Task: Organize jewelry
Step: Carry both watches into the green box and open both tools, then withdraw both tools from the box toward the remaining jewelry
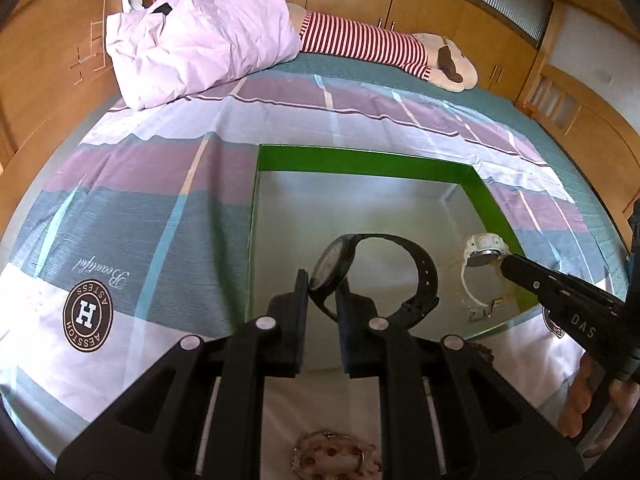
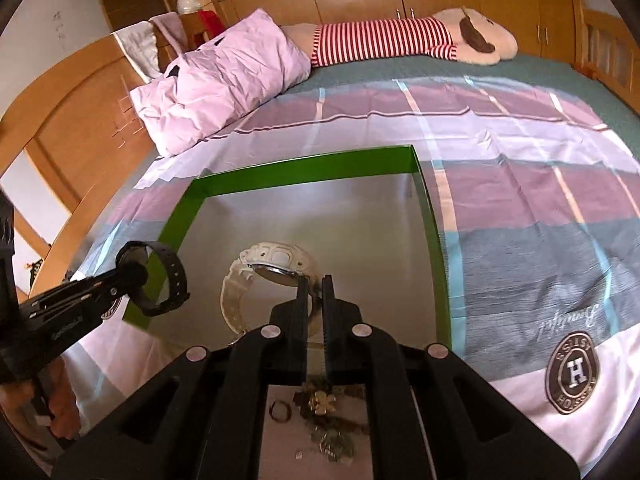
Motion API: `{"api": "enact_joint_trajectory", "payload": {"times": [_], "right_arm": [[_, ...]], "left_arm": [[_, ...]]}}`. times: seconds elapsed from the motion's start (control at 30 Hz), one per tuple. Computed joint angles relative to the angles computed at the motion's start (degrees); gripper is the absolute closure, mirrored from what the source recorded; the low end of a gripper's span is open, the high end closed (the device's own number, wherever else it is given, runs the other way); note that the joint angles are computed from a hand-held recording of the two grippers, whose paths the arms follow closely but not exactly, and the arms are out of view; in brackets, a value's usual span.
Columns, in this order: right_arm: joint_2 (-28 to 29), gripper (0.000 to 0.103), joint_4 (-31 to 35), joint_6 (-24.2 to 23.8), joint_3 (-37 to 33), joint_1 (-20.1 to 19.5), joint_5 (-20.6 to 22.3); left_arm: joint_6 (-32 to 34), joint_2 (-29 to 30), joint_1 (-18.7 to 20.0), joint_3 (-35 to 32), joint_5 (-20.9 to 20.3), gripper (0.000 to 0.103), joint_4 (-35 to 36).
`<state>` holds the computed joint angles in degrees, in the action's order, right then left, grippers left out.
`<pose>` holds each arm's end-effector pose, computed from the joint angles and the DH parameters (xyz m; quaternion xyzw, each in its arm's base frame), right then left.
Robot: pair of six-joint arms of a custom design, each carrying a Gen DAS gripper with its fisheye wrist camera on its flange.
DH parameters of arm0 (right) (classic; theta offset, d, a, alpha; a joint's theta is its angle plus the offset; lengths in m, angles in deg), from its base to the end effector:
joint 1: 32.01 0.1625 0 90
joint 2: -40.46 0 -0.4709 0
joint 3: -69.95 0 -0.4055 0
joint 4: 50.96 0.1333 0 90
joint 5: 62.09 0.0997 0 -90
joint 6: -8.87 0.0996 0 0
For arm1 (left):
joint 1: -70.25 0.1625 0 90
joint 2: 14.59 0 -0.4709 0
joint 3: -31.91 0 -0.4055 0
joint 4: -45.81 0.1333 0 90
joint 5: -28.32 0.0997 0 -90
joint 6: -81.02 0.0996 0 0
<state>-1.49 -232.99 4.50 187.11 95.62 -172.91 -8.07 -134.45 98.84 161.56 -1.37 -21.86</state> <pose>0.4293 -0.3965 0.0250 0.3240 -0.9178 0.1890 0.1301 -0.0909 -0.2999 0.4071 -0.0638 0.8400 -0.4059 0.3542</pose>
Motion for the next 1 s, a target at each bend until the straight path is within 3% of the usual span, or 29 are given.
{"api": "enact_joint_trajectory", "payload": {"times": [0.27, 0.47, 0.53, 0.67, 0.73, 0.83, 0.9, 1.0], "right_arm": [[0.8, 0.097, 0.3, 0.3, -0.3, -0.3, -2.1], [0.7, 0.095, 0.0, 0.3, -0.1, -0.4, -2.3], [0.5, 0.089, -0.2, 0.4, 0.0, -0.3, -2.4], [-1.2, 0.081, 0.9, 1.8, 0.8, -0.4, -1.4], [-3.0, 0.071, 2.1, 2.5, 1.7, -0.6, 0.1], [-6.4, 0.06, 10.1, 3.6, 1.9, -1.0, 2.6], [-7.9, 0.059, 18.1, 3.3, 1.0, -1.1, 3.7], [-7.5, 0.059, 28.0, 1.6, -0.5, -0.1, 0.9]], "left_arm": [[4.6, 2.0, 5.0, 0.8, 0.5, 0.09, -5.6], [6.2, 2.8, 5.8, 1.4, -0.1, 0.089, -7.3], [5.7, 3.2, 5.7, 1.3, -0.3, 0.087, -6.7], [3.9, 2.6, 4.4, 0.8, -0.7, 0.059, -4.7], [1.8, 2.0, 2.8, 0.3, -0.8, 0.054, -1.9], [0.0, 0.4, -0.9, -0.6, -3.3, 0.051, 2.4], [1.2, -1.4, -3.1, -0.5, -6.4, 0.05, 2.4], [5.6, -2.8, -4.5, 0.3, -11.1, 0.045, -0.3]]}}
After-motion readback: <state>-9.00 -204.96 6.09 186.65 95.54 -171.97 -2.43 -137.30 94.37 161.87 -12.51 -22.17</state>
